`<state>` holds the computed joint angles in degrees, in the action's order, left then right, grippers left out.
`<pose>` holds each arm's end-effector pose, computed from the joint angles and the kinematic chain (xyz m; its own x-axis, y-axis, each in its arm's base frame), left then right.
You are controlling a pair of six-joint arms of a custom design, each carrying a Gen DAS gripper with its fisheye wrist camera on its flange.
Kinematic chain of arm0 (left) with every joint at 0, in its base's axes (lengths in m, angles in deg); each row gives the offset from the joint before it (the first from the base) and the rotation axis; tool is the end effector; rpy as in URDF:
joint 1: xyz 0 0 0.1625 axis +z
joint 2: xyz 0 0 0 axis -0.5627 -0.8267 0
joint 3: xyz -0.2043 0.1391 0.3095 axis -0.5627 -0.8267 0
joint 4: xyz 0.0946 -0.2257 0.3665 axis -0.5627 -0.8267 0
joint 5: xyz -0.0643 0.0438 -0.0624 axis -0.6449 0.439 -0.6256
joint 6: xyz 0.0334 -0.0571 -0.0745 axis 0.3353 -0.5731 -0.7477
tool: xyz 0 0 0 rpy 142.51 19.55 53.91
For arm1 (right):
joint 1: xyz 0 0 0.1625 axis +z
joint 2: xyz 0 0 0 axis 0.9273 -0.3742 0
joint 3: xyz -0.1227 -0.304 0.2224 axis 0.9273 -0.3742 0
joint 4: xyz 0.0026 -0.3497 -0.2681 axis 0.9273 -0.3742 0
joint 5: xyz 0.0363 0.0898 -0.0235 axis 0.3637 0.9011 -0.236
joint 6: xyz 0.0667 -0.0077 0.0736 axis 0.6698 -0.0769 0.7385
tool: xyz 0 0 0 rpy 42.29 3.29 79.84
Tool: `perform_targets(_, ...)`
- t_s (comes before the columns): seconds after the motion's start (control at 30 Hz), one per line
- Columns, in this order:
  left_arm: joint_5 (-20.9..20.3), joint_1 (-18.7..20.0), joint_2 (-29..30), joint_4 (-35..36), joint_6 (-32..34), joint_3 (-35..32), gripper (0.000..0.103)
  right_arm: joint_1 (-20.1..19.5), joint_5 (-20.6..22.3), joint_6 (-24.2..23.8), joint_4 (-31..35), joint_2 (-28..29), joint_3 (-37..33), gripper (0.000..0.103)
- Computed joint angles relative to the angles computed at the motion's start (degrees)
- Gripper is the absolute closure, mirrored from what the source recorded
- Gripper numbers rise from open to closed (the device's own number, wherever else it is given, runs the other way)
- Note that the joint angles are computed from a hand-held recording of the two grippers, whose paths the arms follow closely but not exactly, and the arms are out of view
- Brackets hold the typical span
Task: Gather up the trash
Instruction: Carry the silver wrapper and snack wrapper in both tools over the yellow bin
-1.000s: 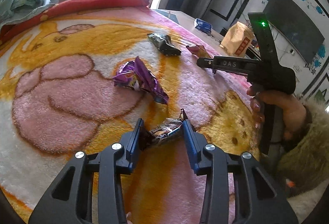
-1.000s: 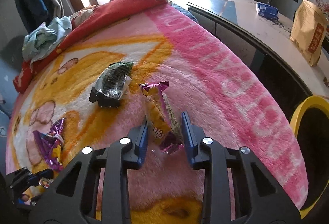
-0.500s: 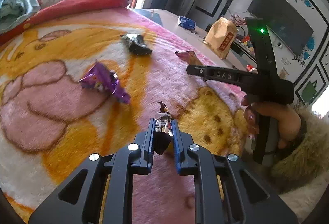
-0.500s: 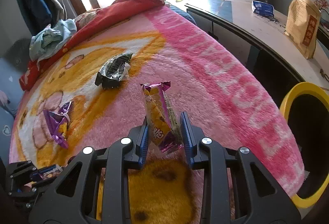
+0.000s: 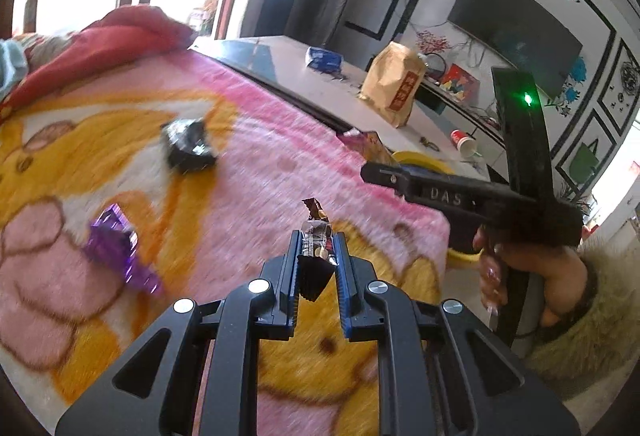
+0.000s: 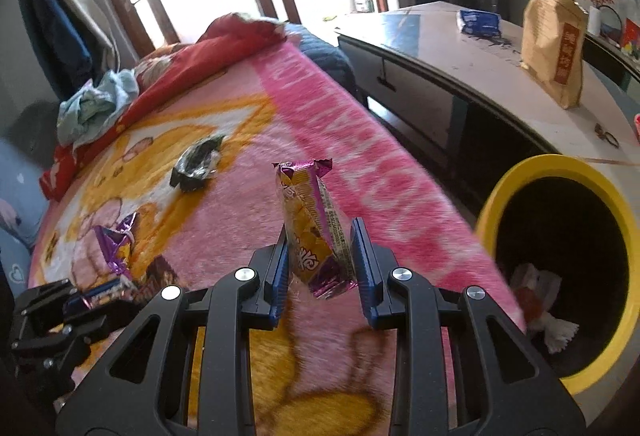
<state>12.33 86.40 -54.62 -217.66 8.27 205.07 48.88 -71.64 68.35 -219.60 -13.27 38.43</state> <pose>-0.0894 -0.4108 0.2965 -0.8549 0.3254 -0.4041 0.5034 0.7086 -0.4944 0.3330 -0.4755 0.0457 -0.8267 -0.2524 0.5028 -0.4890 0.7644 -0.4203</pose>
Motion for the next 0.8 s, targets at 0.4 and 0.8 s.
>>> perform_targets(0.4,-1.7,-2.2,7.8,-4.6,2.2,-3.1,0.088,-2.2,-2.3,1.4,-4.3,-7.0,5.3,0.080)
perform_targets(0.8,-4.4,-4.1,14.5,-8.1,4.3,-5.6,0.088,-5.1,-5.3,3.0,-7.5,-13.1,9.9,0.080)
